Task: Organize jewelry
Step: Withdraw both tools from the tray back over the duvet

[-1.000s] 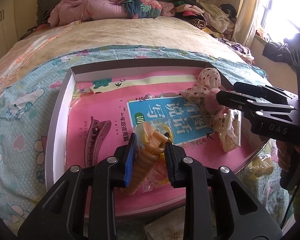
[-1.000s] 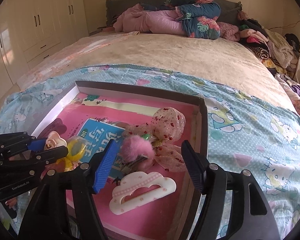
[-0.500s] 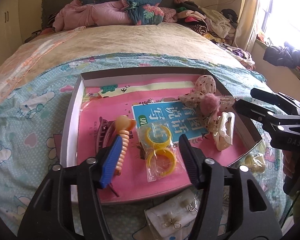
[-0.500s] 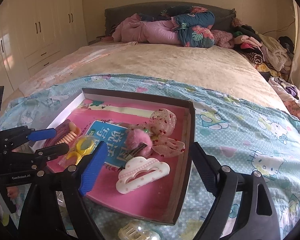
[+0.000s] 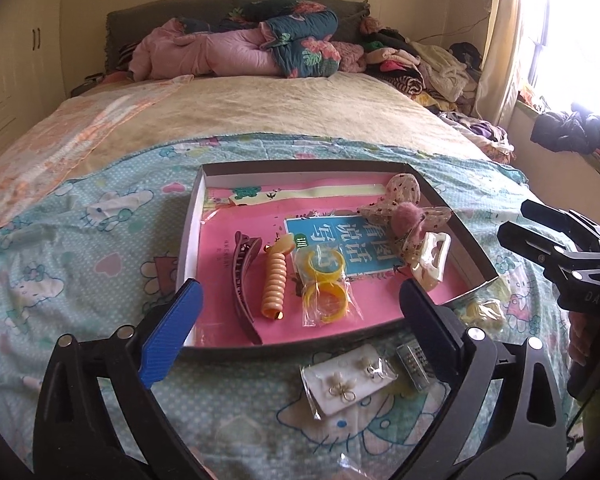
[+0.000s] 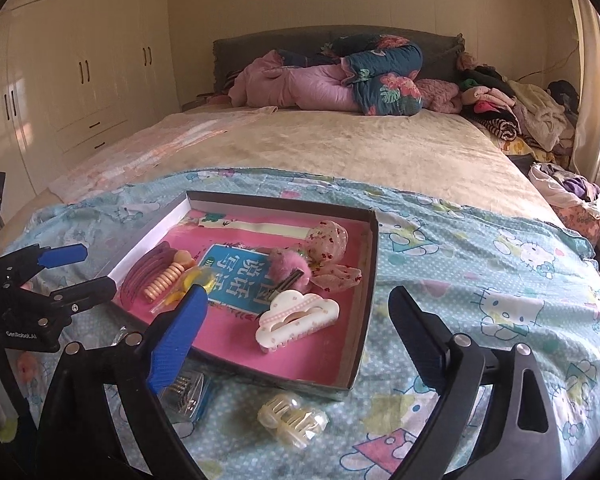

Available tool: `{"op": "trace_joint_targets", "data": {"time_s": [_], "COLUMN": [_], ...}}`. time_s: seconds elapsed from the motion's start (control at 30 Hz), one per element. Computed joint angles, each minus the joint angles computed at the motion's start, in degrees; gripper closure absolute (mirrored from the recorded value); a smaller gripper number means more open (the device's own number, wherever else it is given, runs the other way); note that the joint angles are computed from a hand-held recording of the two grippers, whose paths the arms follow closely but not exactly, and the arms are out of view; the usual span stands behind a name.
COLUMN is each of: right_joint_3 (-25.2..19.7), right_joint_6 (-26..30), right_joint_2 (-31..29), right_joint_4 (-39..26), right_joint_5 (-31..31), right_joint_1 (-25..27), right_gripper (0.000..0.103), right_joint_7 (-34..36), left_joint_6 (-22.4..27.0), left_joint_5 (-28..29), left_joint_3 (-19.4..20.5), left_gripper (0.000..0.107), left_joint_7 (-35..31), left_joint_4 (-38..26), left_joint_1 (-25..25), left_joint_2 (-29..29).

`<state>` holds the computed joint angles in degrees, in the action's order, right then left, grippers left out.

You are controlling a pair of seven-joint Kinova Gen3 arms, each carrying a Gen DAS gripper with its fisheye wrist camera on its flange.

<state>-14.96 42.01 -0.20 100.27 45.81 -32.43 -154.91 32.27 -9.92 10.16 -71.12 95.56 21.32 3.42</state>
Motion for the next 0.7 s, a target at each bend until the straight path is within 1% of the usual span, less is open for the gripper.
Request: {"op": "trace_joint_targets", "data": {"time_s": [0.27,0.43,0.57,0.7], "right_joint_3": [-3.2,-4.9,-5.9,-6.7], "right_joint_6": [2.3,3.3,3.6,3.8], "right_joint_2": [-3.0,-3.9,-4.3,-4.2], "right_joint_4": [2.2,3.3,4.4,4.9], "right_joint_5": [2.7,2.5,2.4,2.3], "right_joint_1": [-1.0,-1.4,-1.9,-2.5], "right_gripper": [0.013,0.013,0.013,0.013], "right_joint_7": [-3.7,-4.6,-5.6,-6.2], "left_joint_6": [-1.5,-1.8,-1.6,-1.5], "left_joint_5": [-0.3,-0.9,-0.3,-1.5], "left_joint_3": [0.9,2.2,2.6,3.6], "left_gripper": [0.016,0.016,0.016,0.016], "left_joint_7": [2.3,3.9,3.8,5.1], "left_joint_4": [3.9,6.1,7.7,9.1], "left_joint_1": [-0.7,-1.2,-1.7,-2.1], "left_joint_2": [-4.2,-6.1,-7.3,-8.5]}}
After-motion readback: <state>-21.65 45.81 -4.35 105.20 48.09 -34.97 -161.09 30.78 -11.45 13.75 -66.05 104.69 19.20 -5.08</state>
